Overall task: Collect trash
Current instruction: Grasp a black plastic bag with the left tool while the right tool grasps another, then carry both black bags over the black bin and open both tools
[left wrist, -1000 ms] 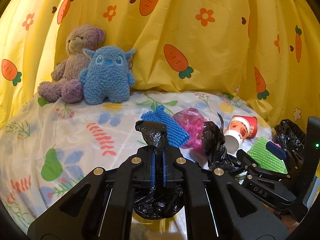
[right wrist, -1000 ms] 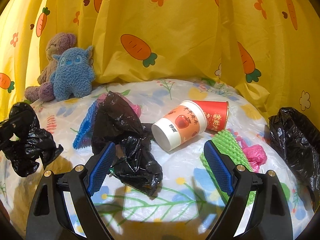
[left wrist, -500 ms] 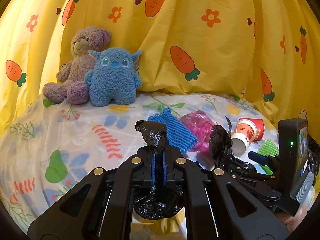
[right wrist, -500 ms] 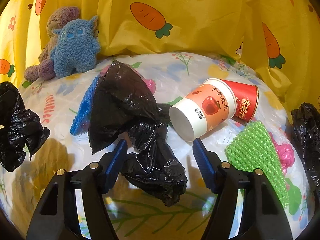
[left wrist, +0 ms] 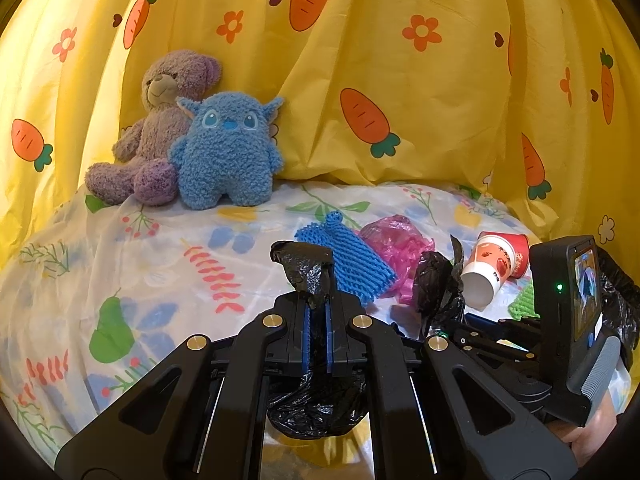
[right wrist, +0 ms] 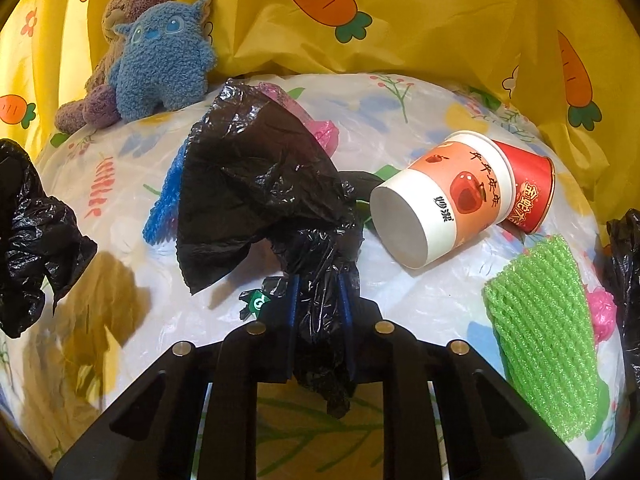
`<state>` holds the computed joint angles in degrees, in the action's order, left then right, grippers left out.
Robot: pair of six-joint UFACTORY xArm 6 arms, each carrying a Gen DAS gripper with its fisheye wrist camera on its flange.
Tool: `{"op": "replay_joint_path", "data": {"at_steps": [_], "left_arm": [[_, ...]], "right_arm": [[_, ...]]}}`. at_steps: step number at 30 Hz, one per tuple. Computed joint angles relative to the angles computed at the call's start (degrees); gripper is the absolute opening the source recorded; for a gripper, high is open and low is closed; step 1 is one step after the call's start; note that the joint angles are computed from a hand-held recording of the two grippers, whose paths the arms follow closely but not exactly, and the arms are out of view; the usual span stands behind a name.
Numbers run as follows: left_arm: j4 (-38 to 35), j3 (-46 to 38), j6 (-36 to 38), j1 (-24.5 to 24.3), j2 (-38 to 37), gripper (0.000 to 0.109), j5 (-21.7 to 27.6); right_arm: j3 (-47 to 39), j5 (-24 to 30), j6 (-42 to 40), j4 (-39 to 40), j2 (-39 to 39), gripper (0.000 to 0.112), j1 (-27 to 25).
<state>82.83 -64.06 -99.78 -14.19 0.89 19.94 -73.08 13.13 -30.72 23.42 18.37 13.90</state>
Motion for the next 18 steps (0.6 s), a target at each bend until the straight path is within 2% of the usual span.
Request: {"op": "replay_joint_path", "data": {"at_steps": [3,10,18], "left_arm": [[0.1,0.0,-0.1,0.0,0.0,0.005,0.0],[0.8,0.4,-0.9,-0.3,-0.4,0.005,0.6],[1.4,0.3,-0.9,-0.9,-0.7,0.005,0.3]], "right_arm": [[0.7,-0.6,-4.2,4.6,-0.7,0.012,0.2],[4.8,-6.3,-27.8,30.1,-5.2,0.008,2.2],[7.4,-7.0,-53.0,58.4,-12.4,0.008,1.3]]}}
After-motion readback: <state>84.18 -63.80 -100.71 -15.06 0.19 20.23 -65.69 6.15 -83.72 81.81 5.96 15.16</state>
